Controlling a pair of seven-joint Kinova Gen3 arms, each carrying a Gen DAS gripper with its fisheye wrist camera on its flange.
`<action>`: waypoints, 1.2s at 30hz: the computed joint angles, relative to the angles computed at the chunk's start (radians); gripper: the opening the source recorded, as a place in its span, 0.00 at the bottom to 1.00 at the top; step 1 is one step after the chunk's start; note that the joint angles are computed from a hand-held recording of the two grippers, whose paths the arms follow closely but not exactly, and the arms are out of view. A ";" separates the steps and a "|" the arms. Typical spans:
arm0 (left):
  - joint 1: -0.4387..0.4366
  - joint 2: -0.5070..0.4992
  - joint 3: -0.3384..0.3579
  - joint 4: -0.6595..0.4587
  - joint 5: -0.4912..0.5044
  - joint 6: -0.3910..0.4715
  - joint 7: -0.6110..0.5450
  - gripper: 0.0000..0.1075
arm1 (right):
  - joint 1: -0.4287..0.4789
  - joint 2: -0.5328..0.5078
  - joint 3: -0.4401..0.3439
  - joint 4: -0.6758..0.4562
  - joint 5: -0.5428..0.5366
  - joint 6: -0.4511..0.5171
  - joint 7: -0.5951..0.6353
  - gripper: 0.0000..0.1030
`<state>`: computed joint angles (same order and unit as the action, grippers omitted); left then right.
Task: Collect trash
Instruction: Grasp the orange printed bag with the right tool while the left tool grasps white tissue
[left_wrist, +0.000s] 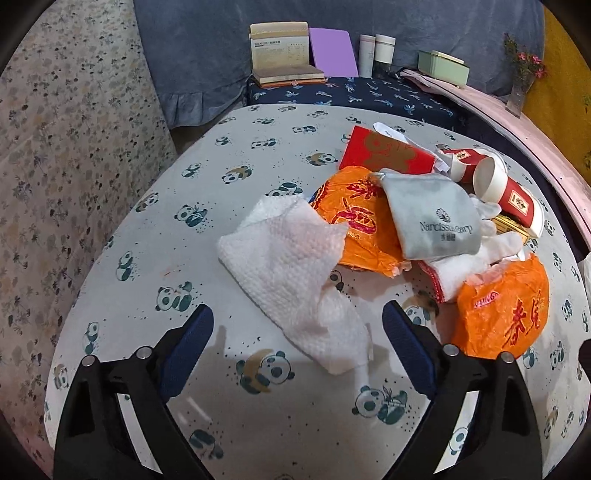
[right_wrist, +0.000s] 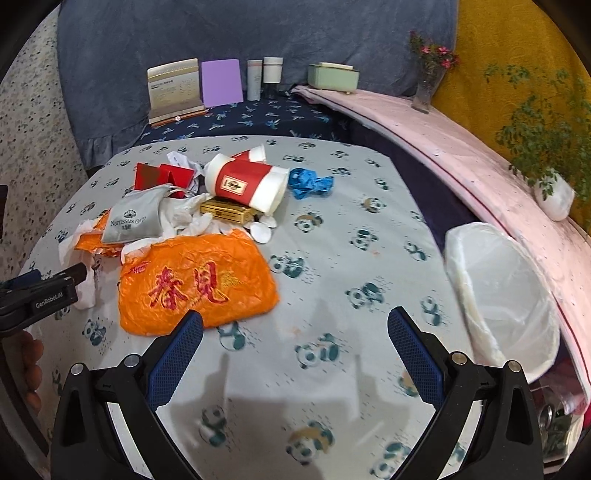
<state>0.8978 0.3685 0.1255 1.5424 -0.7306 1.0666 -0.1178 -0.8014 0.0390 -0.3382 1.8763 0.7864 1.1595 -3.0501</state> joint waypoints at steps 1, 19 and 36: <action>-0.010 0.000 0.002 0.004 0.007 -0.015 -0.009 0.75 | 0.007 0.008 0.006 -0.004 -0.004 -0.020 0.010 0.93; -0.051 -0.032 0.006 0.058 0.098 -0.165 -0.081 0.05 | 0.068 0.130 0.130 -0.014 -0.093 -0.350 0.159 0.86; 0.061 -0.044 0.050 0.003 0.077 -0.115 -0.053 0.04 | 0.061 -0.055 0.035 0.101 -0.072 -0.310 0.049 0.11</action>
